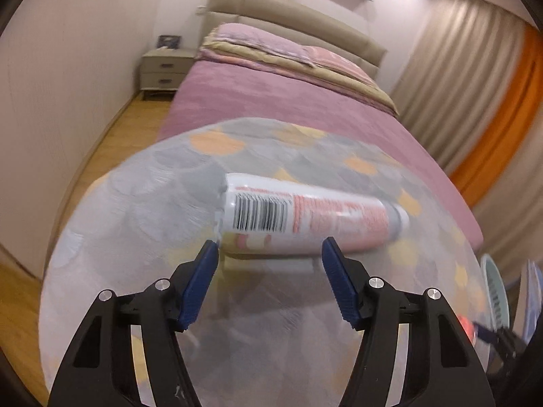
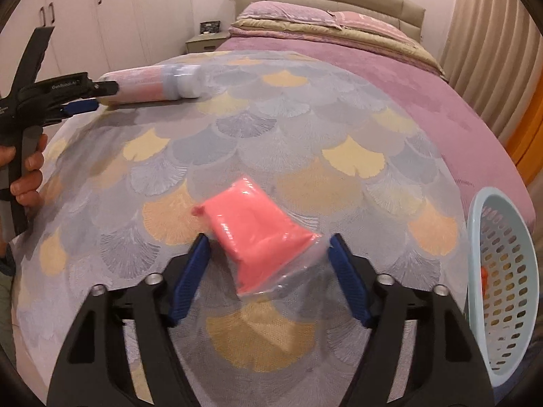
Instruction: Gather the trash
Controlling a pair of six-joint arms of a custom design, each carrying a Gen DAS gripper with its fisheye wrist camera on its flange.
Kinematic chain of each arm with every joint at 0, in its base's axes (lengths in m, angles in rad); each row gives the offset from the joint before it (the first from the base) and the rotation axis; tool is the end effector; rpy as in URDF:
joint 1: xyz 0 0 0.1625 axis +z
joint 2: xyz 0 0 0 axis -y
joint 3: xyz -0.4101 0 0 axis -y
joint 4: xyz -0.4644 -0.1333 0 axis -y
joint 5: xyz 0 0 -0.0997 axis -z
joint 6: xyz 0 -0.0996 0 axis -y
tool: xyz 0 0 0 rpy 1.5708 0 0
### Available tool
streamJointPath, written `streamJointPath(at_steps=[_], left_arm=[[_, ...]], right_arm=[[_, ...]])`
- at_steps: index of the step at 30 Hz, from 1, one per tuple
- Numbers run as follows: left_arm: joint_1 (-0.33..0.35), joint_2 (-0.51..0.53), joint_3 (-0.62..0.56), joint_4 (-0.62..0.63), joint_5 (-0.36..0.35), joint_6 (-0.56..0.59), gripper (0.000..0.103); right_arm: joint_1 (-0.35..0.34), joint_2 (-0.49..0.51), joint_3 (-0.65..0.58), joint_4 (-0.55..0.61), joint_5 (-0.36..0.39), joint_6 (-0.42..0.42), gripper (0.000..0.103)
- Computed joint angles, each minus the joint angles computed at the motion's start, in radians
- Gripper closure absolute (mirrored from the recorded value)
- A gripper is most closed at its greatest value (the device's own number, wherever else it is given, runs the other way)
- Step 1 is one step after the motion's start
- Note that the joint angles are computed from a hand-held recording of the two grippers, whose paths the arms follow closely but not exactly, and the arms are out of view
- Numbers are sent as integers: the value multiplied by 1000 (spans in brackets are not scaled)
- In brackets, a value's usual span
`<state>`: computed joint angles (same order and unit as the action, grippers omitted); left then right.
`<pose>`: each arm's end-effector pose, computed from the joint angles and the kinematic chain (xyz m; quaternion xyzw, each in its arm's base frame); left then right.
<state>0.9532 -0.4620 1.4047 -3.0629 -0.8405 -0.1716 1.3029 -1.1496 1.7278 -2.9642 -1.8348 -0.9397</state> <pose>-0.2794 -0.7383 -0.0417 0.1044 0.8982 -0.3660 0.2199 -0.0805 -0.6985 0.2896 0.2507 -0.8764 0.2549 0.3226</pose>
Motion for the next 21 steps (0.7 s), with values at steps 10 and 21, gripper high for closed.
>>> streamJointPath(at_steps=[10, 21], left_arm=[[-47, -10, 48, 12, -162, 144, 40], [-41, 25, -43, 20, -76, 154, 13]], right_arm=[[-7, -11, 9, 1, 36, 3, 51], [-2, -14, 3, 23, 29, 19, 51]])
